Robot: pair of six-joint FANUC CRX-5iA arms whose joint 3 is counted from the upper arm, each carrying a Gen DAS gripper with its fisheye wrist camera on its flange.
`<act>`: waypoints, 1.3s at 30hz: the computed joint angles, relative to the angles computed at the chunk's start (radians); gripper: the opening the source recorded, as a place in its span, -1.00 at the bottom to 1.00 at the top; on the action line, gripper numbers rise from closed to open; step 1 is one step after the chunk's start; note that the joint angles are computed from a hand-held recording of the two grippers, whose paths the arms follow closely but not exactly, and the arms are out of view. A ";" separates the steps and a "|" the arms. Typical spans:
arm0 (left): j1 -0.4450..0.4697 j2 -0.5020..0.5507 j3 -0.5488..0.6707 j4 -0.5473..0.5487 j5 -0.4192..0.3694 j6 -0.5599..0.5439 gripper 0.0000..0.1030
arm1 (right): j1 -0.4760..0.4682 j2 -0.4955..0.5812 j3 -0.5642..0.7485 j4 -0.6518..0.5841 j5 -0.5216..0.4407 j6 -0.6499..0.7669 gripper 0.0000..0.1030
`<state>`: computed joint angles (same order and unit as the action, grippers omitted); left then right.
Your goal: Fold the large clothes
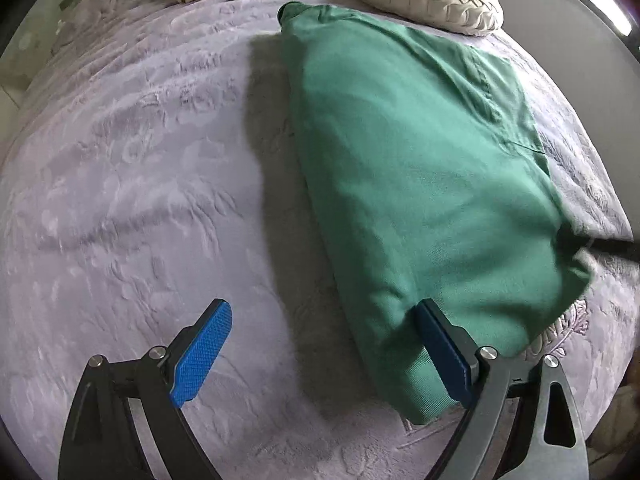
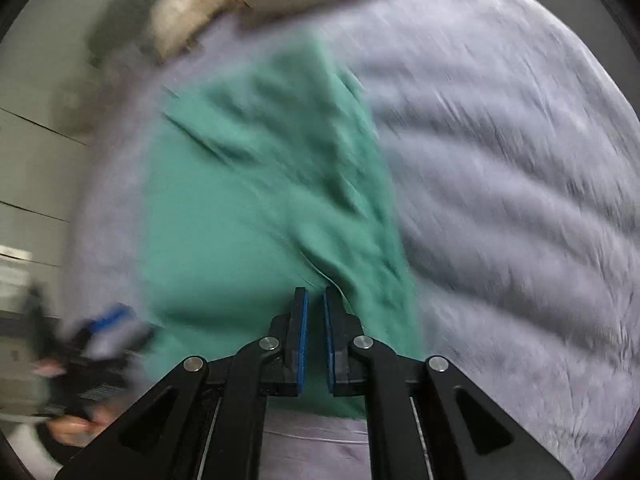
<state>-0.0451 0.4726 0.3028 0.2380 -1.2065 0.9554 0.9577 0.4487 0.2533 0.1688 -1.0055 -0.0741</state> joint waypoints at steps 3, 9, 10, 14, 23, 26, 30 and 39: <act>-0.009 -0.001 0.016 -0.021 -0.020 0.010 0.82 | 0.019 -0.079 -0.203 -0.010 0.232 -0.185 -1.00; -0.018 -0.005 0.030 -0.051 -0.035 0.027 0.82 | 0.057 -0.121 -0.212 0.000 0.186 -0.236 -0.94; -0.017 -0.007 0.030 -0.051 -0.040 0.032 0.82 | 0.065 -0.131 -0.207 0.001 0.165 -0.237 -0.94; -0.015 -0.015 0.028 -0.055 -0.050 0.030 0.82 | 0.085 -0.165 -0.212 0.054 0.128 -0.281 -0.93; -0.024 -0.007 0.046 -0.081 -0.066 0.002 0.82 | 0.064 -0.137 -0.163 0.012 0.103 -0.250 -0.93; -0.025 0.004 0.062 -0.083 -0.084 0.020 0.82 | 0.052 -0.122 -0.145 0.003 0.094 -0.229 -0.93; -0.026 0.013 0.075 -0.087 -0.089 0.036 0.82 | 0.047 -0.122 -0.142 0.008 0.089 -0.223 -0.93; -0.034 -0.006 0.064 -0.109 -0.032 0.041 1.00 | 0.036 -0.133 -0.158 0.018 0.091 -0.211 -0.93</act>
